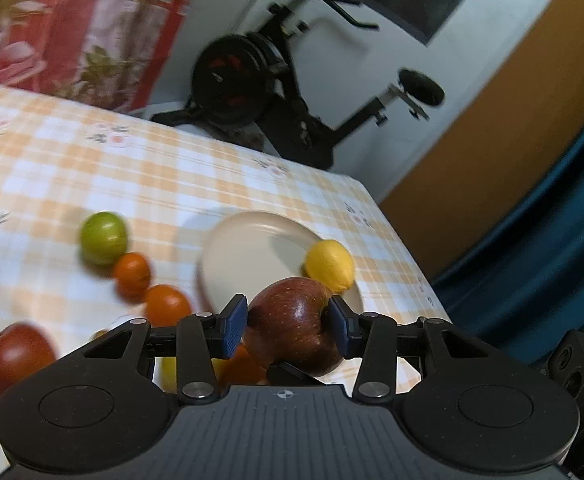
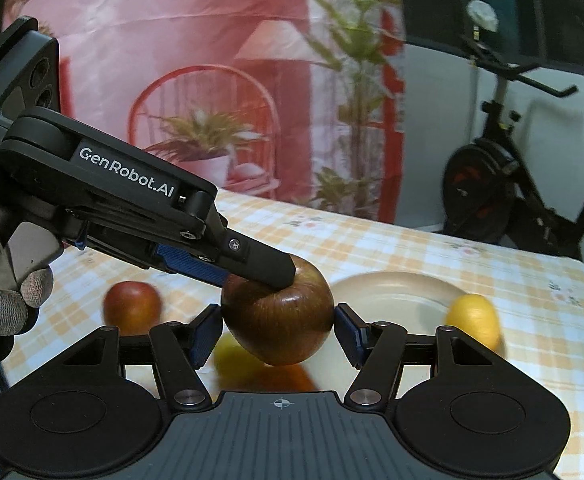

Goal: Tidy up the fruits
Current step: 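Carry the red apple over the plate beside the lemon with the left tool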

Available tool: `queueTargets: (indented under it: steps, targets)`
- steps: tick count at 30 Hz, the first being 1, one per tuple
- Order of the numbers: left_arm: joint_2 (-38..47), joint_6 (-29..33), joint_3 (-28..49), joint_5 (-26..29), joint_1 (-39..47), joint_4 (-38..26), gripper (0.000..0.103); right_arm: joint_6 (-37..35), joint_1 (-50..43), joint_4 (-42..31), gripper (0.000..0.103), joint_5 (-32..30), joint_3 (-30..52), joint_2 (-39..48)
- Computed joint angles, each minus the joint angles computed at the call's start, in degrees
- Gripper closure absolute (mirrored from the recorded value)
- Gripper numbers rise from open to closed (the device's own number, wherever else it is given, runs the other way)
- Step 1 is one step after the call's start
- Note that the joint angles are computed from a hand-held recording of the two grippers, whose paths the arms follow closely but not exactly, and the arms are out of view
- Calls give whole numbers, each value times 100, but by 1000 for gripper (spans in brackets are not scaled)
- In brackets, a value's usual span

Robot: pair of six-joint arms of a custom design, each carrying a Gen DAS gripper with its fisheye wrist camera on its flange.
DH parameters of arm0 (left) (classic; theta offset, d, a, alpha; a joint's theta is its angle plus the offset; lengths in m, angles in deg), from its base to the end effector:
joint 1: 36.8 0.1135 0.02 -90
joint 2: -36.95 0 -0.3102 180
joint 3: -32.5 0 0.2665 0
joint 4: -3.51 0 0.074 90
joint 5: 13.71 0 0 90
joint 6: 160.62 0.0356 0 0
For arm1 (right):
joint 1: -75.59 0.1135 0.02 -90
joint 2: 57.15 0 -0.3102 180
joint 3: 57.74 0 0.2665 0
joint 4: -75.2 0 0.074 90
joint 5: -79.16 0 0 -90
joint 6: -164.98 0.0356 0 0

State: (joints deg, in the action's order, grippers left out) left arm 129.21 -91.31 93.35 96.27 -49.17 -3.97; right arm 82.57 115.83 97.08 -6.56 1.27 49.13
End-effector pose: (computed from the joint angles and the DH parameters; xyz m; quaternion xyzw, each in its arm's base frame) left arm 0.3327 -0.0854 0.2171 0.0102 0.8916 -0.2709 0.3628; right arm 0.2969 0.2478 0.1686 -0.2183 0.8162 0.1876 0.5010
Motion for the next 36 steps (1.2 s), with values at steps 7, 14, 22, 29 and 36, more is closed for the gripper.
queueTargets:
  steps: [7,14,22,29,36]
  targets:
    - [1042,14,1017,202,-431,-266,56,-35,-743,52,46,-223,-317,-69]
    - [1726,-88,1640,210,-715,-523,56,-209,-1338,53,46,-637,-337,214]
    - [2110,-135,2068,98,-814,-734,57,-314,-1494,102,46,-730,-209,521]
    - [2252,-141,2280,-51,-876,-875,57,-431,-1531,84,46,-733,-93,676]
    - [2314,-158,2339,-77,-877,-857,58,-556,-1565,95,46,-744,-58,727]
